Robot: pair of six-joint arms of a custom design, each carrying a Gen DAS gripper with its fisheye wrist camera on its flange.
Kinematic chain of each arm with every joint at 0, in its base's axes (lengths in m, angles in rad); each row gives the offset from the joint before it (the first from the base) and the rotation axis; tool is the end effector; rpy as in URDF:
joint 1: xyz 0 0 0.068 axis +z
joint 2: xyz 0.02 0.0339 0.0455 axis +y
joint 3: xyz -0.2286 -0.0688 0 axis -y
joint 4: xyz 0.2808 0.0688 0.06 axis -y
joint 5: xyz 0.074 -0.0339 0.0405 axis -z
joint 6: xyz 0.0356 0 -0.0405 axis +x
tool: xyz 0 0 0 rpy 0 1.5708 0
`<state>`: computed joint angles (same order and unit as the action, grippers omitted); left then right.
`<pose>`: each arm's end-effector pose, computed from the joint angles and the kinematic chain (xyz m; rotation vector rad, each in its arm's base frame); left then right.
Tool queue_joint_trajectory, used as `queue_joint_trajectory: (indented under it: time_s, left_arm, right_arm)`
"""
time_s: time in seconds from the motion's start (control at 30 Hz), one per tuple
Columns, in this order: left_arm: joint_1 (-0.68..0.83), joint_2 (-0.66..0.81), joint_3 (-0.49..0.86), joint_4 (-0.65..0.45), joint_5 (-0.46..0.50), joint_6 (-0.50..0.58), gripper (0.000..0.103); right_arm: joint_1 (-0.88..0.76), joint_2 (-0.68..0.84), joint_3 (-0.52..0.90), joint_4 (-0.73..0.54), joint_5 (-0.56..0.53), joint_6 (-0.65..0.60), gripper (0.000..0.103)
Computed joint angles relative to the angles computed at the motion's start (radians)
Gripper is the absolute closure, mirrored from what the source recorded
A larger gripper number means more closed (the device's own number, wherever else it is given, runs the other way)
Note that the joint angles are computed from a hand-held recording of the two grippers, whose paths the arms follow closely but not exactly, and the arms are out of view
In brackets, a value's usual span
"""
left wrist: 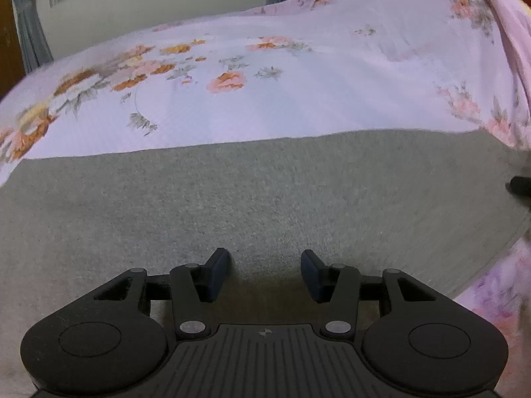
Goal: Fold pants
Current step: 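Grasp the folded edge of the grey pants with the right gripper and lift it over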
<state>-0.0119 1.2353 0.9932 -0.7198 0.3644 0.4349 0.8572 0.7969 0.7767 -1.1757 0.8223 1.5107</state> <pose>0.2929 -0.0162 0.2323 0.6840 2.3678 -0.2809 0.1363 0.1176 0.2399 0.8980 2.0703 0.0251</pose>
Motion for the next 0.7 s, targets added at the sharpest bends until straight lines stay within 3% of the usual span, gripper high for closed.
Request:
queue_joint_trajectory:
  time_s: [0.2,0.37,0.53,0.7]
  left_arm:
    - [0.139,0.079,0.137,-0.131,0.117,0.017,0.055]
    - [0.271,0.166,0.240,-0.179,0.186,0.077,0.055]
    - [0.389,0.270,0.345,-0.227,0.233,0.121,0.055]
    - [0.479,0.369,0.425,-0.235,0.249,0.122,0.054]
  right_arm:
    - [0.064,0.080,0.117,0.023,0.070,-0.039,0.090]
    - [0.119,0.313,0.339,0.209,0.093,-0.283,0.090]
    - [0.136,0.607,0.561,0.442,-0.012,-0.521,0.090]
    - [0.146,0.877,0.726,0.566,-0.160,-0.596,0.086]
